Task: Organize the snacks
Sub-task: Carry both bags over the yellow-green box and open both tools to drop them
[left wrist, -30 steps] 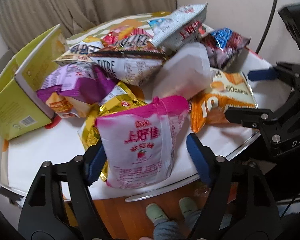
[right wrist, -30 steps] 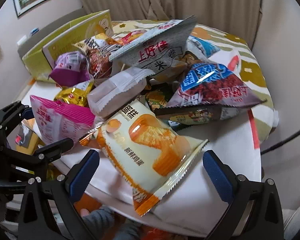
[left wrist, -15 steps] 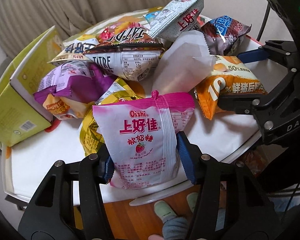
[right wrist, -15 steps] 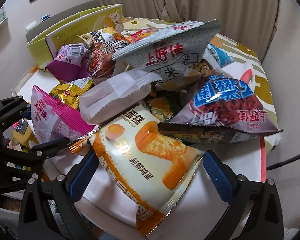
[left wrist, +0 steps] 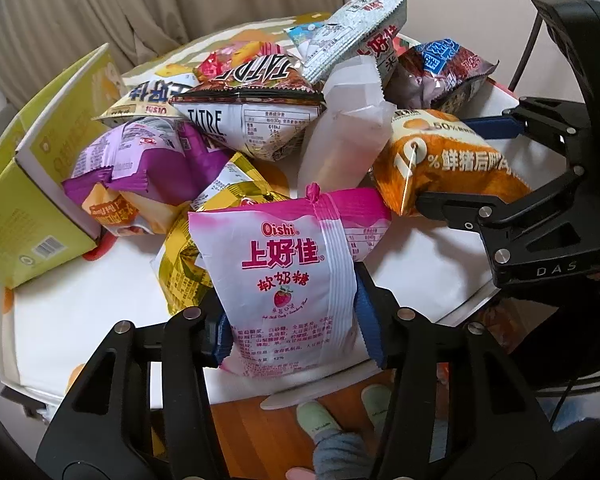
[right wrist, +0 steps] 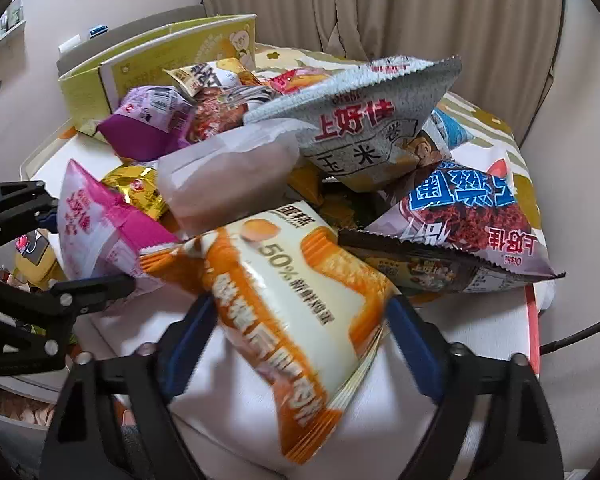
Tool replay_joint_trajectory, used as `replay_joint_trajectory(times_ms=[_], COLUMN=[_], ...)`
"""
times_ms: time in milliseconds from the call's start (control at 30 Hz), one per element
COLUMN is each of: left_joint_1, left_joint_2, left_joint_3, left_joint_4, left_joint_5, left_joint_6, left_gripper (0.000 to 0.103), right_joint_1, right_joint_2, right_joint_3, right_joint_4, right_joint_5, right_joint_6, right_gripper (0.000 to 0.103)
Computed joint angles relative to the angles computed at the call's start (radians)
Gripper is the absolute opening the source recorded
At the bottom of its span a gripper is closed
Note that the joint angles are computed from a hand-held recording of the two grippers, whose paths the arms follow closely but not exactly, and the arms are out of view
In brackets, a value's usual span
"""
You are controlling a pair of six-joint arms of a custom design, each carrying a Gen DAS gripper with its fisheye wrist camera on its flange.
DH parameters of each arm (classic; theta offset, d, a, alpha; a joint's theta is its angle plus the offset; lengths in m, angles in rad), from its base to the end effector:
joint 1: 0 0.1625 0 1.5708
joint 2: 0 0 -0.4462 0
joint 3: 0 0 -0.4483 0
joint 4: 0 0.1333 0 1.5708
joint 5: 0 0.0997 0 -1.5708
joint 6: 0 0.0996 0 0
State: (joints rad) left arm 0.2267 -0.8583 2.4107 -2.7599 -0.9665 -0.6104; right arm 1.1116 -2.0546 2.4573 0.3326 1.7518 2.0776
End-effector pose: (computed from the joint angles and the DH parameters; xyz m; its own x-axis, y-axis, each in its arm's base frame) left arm -0.3120 -0.2668 -0.0601 -0.5124 0.5738 -0.6389 0.7531 0.6578 -0.0132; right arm 0.0100 -0.2400 0.2421 -0.6592 -0.2560 0.7070 -0.5749 0.7777 -0.2544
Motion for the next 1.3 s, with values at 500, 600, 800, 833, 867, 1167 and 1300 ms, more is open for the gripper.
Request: replay_joint_trajectory(times_ms=[500,600,800,833,867,1167,1300], left_joint_1=[0.007,-0.004,-0.031,-0.035,-0.043,-0.074,-0.045], left_joint_2=[-0.063,-0.088,-0.159,-0.168,-0.177,-0.295,-0.350], left_joint_3=[0.009,0.012,0.002,0.001,0.002,-0.019,-0.027], left_joint_4=[0.026,0.046,0.118,0.127,0.138,0.227,0.226], left_joint_5=[-0.008,-0.005,0.008,0.012,0.017,0.099,0.147], left_joint_6=[0.005,-0.009,-0.065,-0.075,-0.091,-0.174,-0.114], left_gripper=[0.041,0.041,0.041,0.041,0.041,0.041,0.041], right_joint_1=[-0.109,-0.106,-0.021,0.003,0.030,0.426,0.626], right_joint_2=[-0.196,-0.232,-0.268,-0.267,-0.270,-0.166,-0.035], right_joint_3=[0.056,0.051,0.020,0.012,0.004,-0.104,-0.163], right_joint_4=[0.113,0.149,0.202,0.206,0.214,0.246,0.209], right_joint_5=[-0.105,-0.102,-0.042,-0.024,-0.005,0.277,0.403], right_joint_6=[-0.029,-0.011,0.083,0.102,0.125,0.351,0.444], right_gripper=[0.061,0.061,0.061,0.061,0.061,0.061,0.061])
